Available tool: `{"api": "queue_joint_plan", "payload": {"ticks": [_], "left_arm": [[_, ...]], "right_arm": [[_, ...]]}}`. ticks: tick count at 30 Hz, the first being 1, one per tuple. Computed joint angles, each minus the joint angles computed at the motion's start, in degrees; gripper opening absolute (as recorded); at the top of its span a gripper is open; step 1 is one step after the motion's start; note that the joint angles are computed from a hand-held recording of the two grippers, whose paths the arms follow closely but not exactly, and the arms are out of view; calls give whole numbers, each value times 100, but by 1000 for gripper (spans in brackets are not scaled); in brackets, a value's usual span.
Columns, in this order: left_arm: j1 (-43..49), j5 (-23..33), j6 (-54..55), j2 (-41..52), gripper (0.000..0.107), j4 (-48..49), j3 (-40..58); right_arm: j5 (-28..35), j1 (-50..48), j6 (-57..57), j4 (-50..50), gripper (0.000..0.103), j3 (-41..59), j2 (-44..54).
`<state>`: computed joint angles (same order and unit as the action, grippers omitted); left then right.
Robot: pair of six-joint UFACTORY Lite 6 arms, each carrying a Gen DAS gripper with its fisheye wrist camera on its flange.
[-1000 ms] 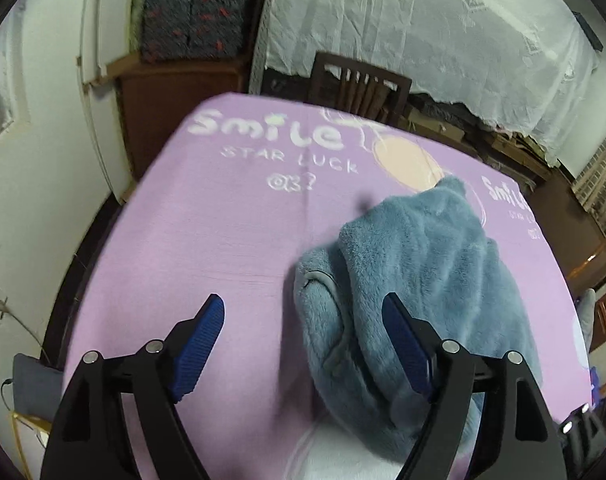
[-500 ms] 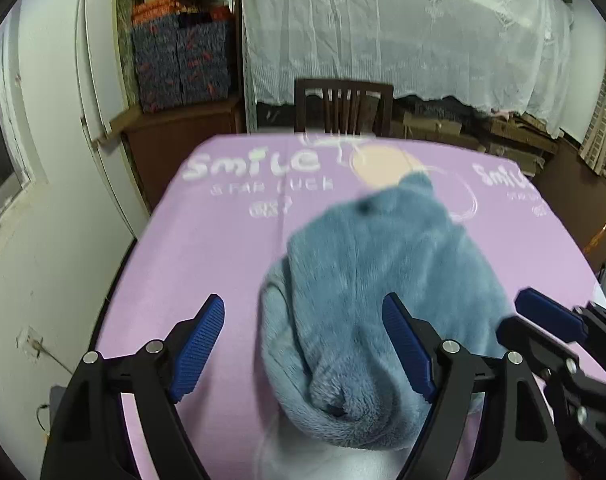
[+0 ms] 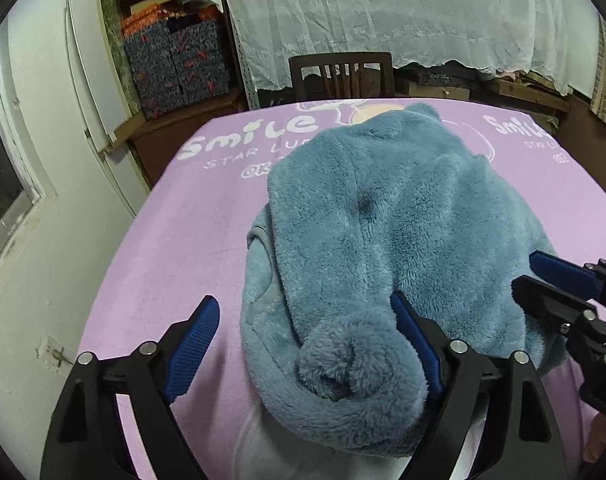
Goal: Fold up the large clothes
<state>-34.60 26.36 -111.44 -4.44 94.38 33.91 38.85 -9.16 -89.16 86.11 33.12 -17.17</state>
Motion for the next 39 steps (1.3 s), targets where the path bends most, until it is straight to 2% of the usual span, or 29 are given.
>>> {"api": "queue_joint_plan", "payload": {"ticks": [10, 15, 18, 20, 24, 26, 30, 35, 37, 39], "left_arm": [[-647, 939, 180, 161, 88, -330, 89], [-666, 949, 384, 40, 88, -526, 121], [-695, 941, 423, -124, 88, -586, 59], [-723, 918, 443, -256, 88, -600, 12], [-539, 448, 412, -614, 91, -518, -128], [-102, -273, 418, -895, 98, -461, -214], [1513, -2672, 815, -1177, 99, -542, -286], [3512, -5670, 906, -34, 99, -515, 155], [3836, -6287, 1029, 443, 99, -589, 371], [3856, -6433, 1097, 692, 99, -655, 504]], "right_arm": [[293, -211, -101, -68, 32, -13, 43], [424, -332, 54, -191, 37, -15, -108], [656, -521, 126, -215, 47, -10, -147], [689, -631, 164, -178, 62, -24, -222], [764, -895, 207, -99, 73, 5, -172], [1091, -1192, 327, -103, 79, 113, 73], [1832, -1737, 725, -280, 82, 531, 810], [2691, -2095, 1180, -433, 87, 1049, 1871], [2831, -2089, 1337, -495, 88, 1206, 2178], [2870, -2048, 1474, -539, 88, 1321, 2387]]}}
